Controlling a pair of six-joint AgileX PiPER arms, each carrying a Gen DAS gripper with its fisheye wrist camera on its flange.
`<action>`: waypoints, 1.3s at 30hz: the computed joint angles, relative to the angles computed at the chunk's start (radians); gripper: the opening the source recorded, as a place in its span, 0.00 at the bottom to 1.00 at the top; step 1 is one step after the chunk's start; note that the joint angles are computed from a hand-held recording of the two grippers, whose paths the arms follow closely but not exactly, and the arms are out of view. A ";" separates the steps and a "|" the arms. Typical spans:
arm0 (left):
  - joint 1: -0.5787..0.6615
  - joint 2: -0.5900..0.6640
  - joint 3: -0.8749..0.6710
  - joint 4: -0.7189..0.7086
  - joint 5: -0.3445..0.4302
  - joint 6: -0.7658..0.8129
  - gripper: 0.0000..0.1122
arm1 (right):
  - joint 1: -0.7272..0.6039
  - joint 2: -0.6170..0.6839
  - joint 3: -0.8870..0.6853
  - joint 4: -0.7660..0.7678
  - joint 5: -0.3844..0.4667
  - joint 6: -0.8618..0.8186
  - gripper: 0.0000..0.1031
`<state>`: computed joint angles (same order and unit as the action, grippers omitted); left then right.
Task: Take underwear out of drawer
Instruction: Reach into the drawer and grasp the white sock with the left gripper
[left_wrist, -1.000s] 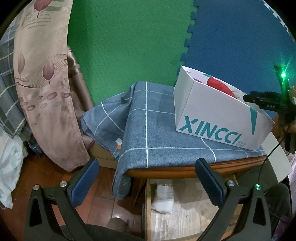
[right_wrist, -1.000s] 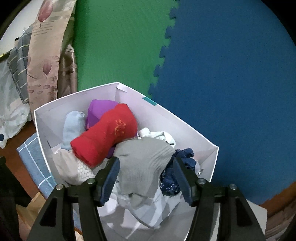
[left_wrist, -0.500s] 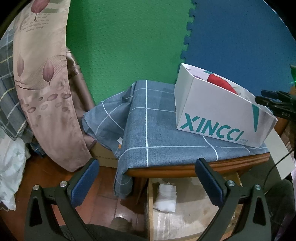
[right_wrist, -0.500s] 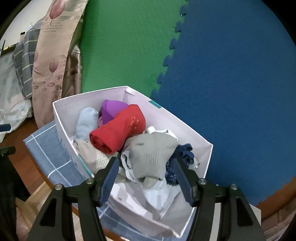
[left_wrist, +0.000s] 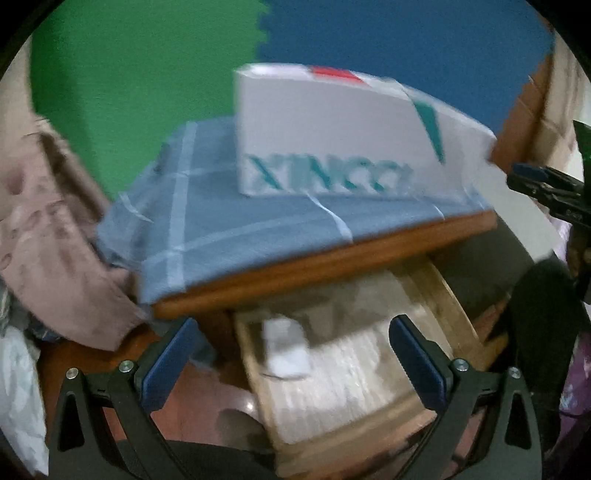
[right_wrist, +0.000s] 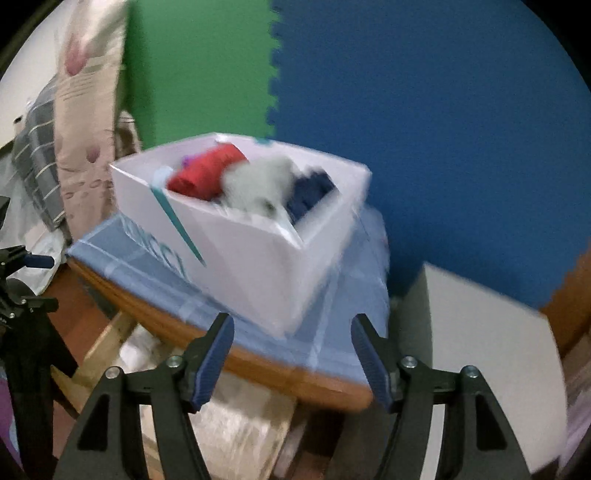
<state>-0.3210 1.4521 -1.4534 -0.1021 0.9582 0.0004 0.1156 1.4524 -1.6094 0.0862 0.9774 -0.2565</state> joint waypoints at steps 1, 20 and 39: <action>-0.020 0.018 -0.009 -0.009 0.011 0.011 0.91 | -0.036 -0.020 0.046 0.030 -0.011 -0.020 0.66; -0.304 0.496 -0.200 0.398 0.169 -0.178 0.81 | -0.235 -0.036 0.131 0.265 -0.028 -0.143 0.66; -0.230 0.511 -0.036 0.416 0.137 0.079 0.80 | -0.206 -0.024 0.129 0.221 -0.020 -0.125 0.67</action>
